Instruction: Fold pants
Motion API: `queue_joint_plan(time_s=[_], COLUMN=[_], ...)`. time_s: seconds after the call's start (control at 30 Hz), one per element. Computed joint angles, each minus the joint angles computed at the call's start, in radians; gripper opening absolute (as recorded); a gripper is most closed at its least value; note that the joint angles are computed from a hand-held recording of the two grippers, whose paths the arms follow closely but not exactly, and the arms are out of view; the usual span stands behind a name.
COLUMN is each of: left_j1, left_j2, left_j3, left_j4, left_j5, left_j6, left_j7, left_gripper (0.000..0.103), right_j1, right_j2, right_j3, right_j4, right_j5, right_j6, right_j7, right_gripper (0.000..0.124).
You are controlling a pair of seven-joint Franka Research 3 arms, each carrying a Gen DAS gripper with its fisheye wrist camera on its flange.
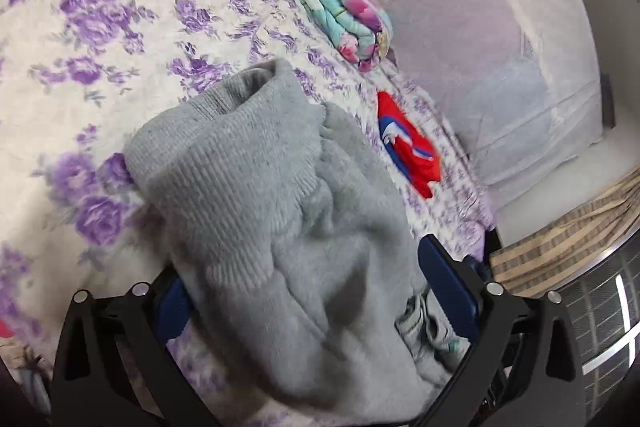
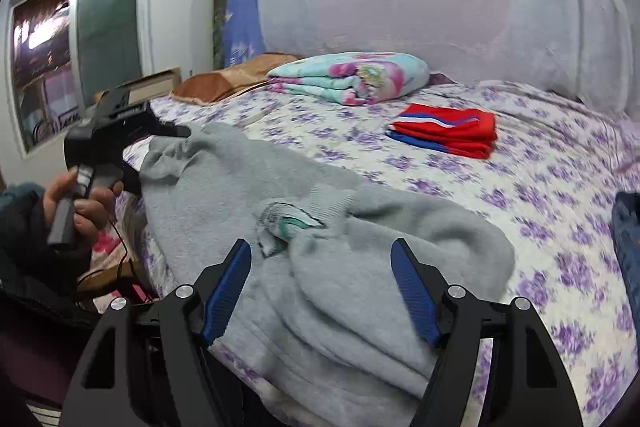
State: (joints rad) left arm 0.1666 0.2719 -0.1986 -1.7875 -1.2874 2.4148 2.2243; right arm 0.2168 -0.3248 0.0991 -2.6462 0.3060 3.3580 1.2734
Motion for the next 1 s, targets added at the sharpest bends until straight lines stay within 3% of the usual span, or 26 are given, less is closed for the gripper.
queue_joint_plan(time_s=[0.03,0.07,0.17,0.27,0.37,0.5,0.57,0.63,0.73,0.77,0.8,0.83,0.87,0.9,0.93,1.0], left_j1=[0.005,0.013,0.015,-0.033,-0.09,-0.195,-0.255,-0.309,-0.395,-0.391,-0.352,-0.338,-0.324,-0.308,-0.297,-0.293], left_j2=[-0.004,-0.012,-0.04,-0.124,-0.222,-0.301,-0.331,-0.315,-0.131,-0.082,-0.069,-0.081,-0.089,-0.101,-0.131,-0.215], left_j3=[-0.004,-0.009,0.001,0.011,0.016,0.008,-0.004,-0.014,-0.038,-0.045,-0.079,-0.079,-0.081,-0.079,-0.077,-0.066], left_j4=[-0.009,-0.021,-0.047,-0.087,-0.119,-0.111,-0.113,-0.1,0.016,0.047,0.055,0.052,0.055,0.057,0.034,-0.039], left_j5=[-0.036,-0.083,-0.162,-0.144,-0.153,-0.078,-0.023,0.056,0.391,0.435,0.417,0.381,0.37,0.352,0.319,0.249], left_j6=[0.008,0.004,-0.008,0.081,0.109,0.082,0.014,-0.046,-0.154,-0.197,-0.214,-0.232,-0.257,-0.292,-0.291,-0.249], left_j7=[0.026,0.068,0.128,0.211,0.342,0.464,0.519,0.523,0.296,0.252,0.262,0.286,0.295,0.301,0.321,0.416], left_gripper=[0.084,0.066,0.036,0.035,0.035,0.035,0.035,0.036,0.043,0.044,0.045,0.052,0.077,0.088,0.096,0.098], right_j1=[0.012,0.029,0.044,0.061,0.155,0.019,-0.032,-0.065,-0.059,-0.036,-0.011,0.028,0.074,0.144,0.204,0.337], right_j2=[-0.003,-0.005,-0.019,-0.057,-0.125,-0.195,-0.236,-0.275,-0.308,-0.311,-0.318,-0.335,-0.346,-0.365,-0.382,-0.411], right_j3=[-0.018,-0.042,-0.072,-0.105,-0.24,-0.142,-0.119,-0.118,-0.181,-0.219,-0.259,-0.311,-0.363,-0.44,-0.496,-0.609], right_j4=[-0.006,-0.011,-0.033,-0.064,-0.113,-0.152,-0.177,-0.203,-0.215,-0.215,-0.215,-0.217,-0.216,-0.207,-0.203,-0.167], right_j5=[0.0,-0.003,-0.007,-0.006,-0.077,-0.009,0.027,0.058,0.066,0.057,0.048,0.036,0.025,0.013,0.008,-0.003], right_j6=[0.003,0.006,0.031,0.074,0.162,0.216,0.235,0.237,0.123,0.096,0.068,0.036,0.024,0.01,0.011,0.005], right_j7=[0.005,0.008,0.016,0.039,0.11,0.109,0.117,0.133,0.164,0.175,0.183,0.186,0.184,0.18,0.175,0.159], right_gripper=[0.073,0.073,0.073,0.073,0.073,0.073,0.075,0.08,0.09,0.09,0.091,0.091,0.094,0.097,0.097,0.098])
